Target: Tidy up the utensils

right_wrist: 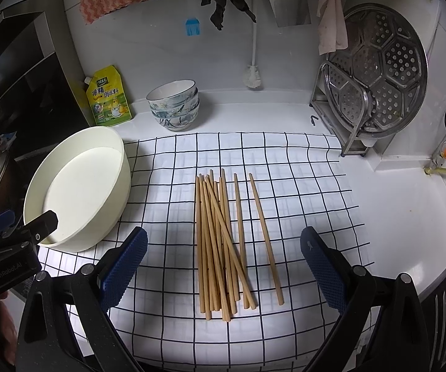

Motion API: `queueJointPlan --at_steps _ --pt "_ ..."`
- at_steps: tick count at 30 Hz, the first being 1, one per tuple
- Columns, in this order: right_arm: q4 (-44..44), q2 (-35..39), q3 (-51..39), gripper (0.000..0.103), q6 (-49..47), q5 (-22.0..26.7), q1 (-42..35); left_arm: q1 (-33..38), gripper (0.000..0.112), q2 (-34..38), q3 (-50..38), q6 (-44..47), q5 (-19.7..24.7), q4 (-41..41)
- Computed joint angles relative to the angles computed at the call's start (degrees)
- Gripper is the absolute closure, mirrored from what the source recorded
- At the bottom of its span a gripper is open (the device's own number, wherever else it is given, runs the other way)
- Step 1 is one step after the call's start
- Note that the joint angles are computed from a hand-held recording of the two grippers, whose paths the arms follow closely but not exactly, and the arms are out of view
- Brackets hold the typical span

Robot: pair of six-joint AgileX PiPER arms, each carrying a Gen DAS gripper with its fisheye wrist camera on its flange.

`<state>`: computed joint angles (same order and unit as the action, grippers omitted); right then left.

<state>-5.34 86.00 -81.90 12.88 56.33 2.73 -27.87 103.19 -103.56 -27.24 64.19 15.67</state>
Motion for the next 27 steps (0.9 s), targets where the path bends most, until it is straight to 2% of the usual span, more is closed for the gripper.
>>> queueJointPlan --at_steps 27 --pt "0.32 -0.25 -0.26 0.009 -0.04 0.42 0.46 -1.03 0.016 -0.91 1.6 -1.62 -0.33 1.08"
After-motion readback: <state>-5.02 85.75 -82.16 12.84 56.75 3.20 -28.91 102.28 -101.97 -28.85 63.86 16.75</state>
